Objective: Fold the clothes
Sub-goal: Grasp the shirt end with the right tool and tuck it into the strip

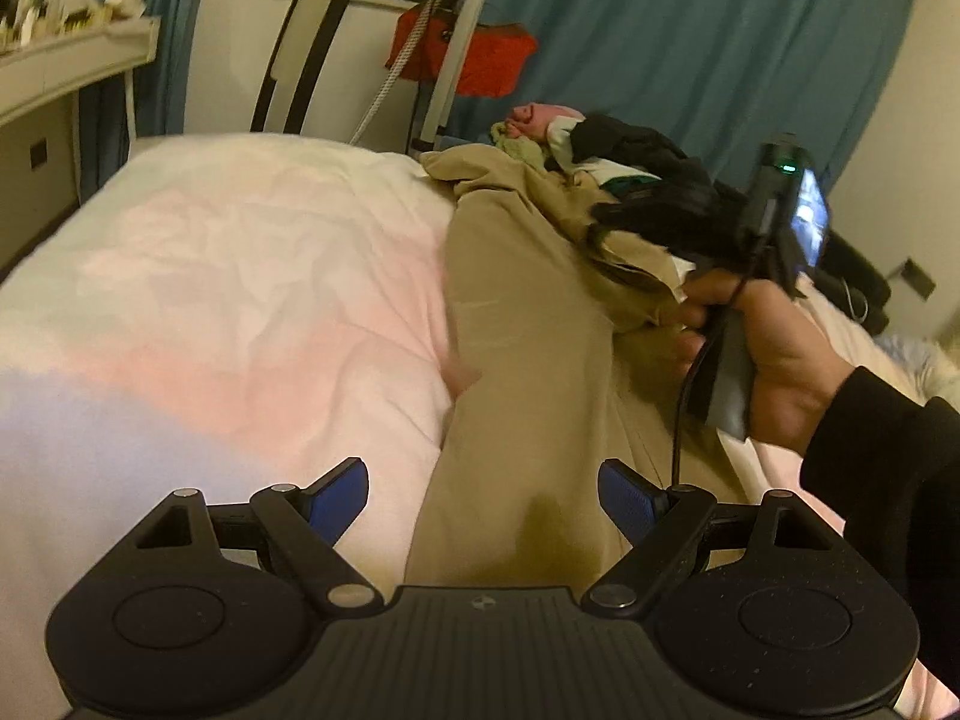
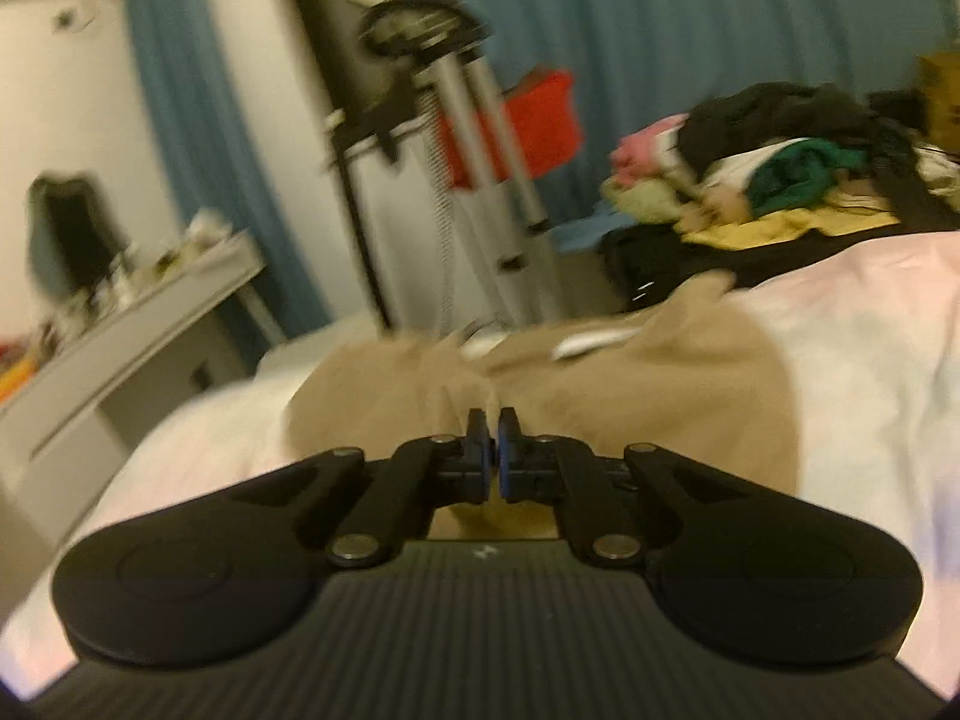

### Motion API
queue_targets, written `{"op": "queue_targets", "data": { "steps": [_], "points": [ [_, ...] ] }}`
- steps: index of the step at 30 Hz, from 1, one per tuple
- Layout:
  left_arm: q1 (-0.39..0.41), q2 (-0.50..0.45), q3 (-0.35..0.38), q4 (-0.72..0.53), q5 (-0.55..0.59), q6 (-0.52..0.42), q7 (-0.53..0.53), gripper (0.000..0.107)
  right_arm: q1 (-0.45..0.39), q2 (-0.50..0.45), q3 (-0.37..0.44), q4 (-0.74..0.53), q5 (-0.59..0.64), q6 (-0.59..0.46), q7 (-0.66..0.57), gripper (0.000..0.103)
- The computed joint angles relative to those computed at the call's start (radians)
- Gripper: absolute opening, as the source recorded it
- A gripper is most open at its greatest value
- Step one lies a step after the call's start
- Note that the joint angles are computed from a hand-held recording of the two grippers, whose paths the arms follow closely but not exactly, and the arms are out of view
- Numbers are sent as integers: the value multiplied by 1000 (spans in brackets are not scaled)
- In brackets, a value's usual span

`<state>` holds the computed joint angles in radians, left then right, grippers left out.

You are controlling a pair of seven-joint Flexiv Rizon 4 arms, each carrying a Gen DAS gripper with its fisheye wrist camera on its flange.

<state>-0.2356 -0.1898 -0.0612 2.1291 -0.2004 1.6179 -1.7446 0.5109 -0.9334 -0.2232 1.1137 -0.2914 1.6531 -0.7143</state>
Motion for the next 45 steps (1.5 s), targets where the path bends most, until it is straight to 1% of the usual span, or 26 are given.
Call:
{"op": "queue_targets", "data": {
  "steps": [2,4,5,10,13,14,17,18,19,20,21,22,23,25,29,31,32,34,35,36,37,40,41,42,44,45],
  "points": [
    [34,-17,-35,-7,-34,-8,28,85,5,-40,-64,-76,16,-38,49,5],
    [-10,-36,35,-37,11,-32,-10,85,-8,-89,-108,-167,2,-92,90,5],
    [-27,-43,63,-49,36,-43,-34,85,-24,-115,-109,-217,-11,-125,107,5],
    [4,-57,38,-53,22,-42,-36,85,-86,-207,-100,-387,-67,-284,160,5],
    [-55,-70,114,-87,95,-68,-85,85,-116,-231,-67,-431,-119,-335,173,5],
    [-73,-73,138,-99,124,-78,-105,85,-113,-218,-77,-402,-131,-310,194,6],
    [-77,-77,150,-118,167,-92,-133,85,-104,-148,-63,-287,-149,-241,203,9],
    [-77,-77,152,-123,179,-94,-141,85,-94,-105,-57,-222,-153,-222,198,14],
    [-76,-77,152,-127,189,-96,-147,85,-91,-62,-40,-160,-176,-206,202,31],
    [-71,-76,147,-127,192,-97,-151,85,-74,-18,-54,-94,-190,-187,215,42],
    [-66,-75,139,-127,192,-96,-153,85,-33,34,-89,-12,-139,-147,193,66],
    [-55,-69,121,-119,183,-93,-146,85,37,81,-157,69,-46,-111,146,87],
    [-42,-61,97,-108,170,-92,-131,85,107,127,-216,151,31,-76,96,91],
    [-25,-46,62,-90,147,-87,-103,85,244,238,-277,314,262,-25,-93,88],
    [-1,5,4,-39,85,-81,-46,85,410,467,-304,639,357,65,-109,88],
    [37,44,-62,13,-18,-67,26,85,440,573,-278,802,312,109,-26,89],
    [60,68,-106,49,-107,-51,81,85,415,614,-249,882,207,140,84,89],
    [81,122,-184,123,-350,-31,222,86,291,685,-106,1001,63,167,233,89],
    [70,150,-196,150,-461,-36,276,86,222,705,-25,1037,32,170,270,89],
    [55,176,-181,169,-507,-66,271,86,152,720,57,1069,14,175,301,89],
    [46,201,-161,187,-510,-98,237,86,82,729,134,1099,-2,190,339,89],
    [54,252,-108,213,-396,-185,73,86,-127,720,284,1191,-199,318,619,90],
    [59,256,-95,211,-359,-219,26,86,-197,705,316,1208,-306,357,727,90],
    [61,260,-82,207,-329,-256,-15,86,-267,688,366,1218,-363,385,791,89],
    [55,255,-55,190,-307,-354,-72,85,-397,667,529,1219,-331,350,766,88],
    [37,253,-43,194,-334,-374,-76,85,-438,658,611,1210,-263,318,701,85]
  ]
}}
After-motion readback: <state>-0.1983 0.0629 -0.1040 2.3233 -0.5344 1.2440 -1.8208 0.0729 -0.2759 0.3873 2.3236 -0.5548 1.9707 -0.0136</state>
